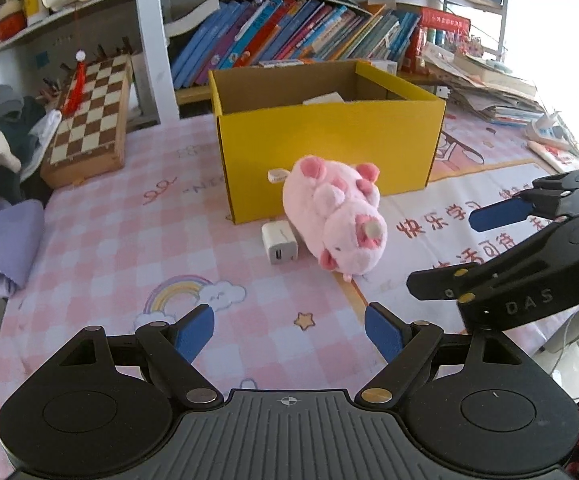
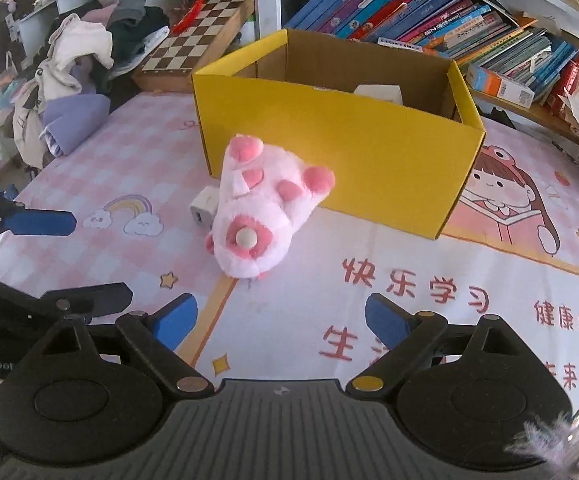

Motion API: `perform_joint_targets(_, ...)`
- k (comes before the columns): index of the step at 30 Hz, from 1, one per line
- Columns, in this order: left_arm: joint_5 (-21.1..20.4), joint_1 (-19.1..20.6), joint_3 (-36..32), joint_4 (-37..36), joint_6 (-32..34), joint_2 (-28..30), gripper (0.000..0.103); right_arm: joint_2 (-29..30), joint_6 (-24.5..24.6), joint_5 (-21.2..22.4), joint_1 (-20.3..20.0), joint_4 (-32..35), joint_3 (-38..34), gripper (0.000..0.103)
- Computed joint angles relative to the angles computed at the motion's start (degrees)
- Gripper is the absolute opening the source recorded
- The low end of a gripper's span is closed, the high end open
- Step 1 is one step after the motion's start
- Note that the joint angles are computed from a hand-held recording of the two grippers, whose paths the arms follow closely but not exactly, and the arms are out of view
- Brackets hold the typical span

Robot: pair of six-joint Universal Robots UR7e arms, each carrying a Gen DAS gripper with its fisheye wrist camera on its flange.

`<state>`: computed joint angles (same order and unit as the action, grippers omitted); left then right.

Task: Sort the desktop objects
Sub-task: 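Move right tool onto the pink plush pig while left tool approaches the small white charger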

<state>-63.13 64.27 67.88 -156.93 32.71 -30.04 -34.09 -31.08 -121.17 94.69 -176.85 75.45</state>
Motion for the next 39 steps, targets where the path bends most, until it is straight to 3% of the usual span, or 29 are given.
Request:
perform_joint_targets(16, 4.48, 0.17, -4.04, -0.44, -1.07, 2.5, 0.085, 3.56, -0.23, 3.48, -0.87, 7.51, -9.66, 0.092)
perform_joint_targets(31, 8.93, -0.08, -5.73, -0.08, -2.72, 3.58, 0.085, 9.03, 3.66, 6.51, -1.94, 21.52, -22.7, 0.092)
perform_joint_targets(35, 9.79, -0.11, -6.33, 0.97, -3.12, 3.92, 0.085, 10.22, 5.01, 6.26, -2.22, 24.27, -25.27, 0.088)
perform_joint_targets(39, 10.43, -0.12, -6.92, 1.95, -3.6, 4.25, 0.085, 11.01, 5.98, 7.12, -2.63, 27.3, -27.31, 0.068)
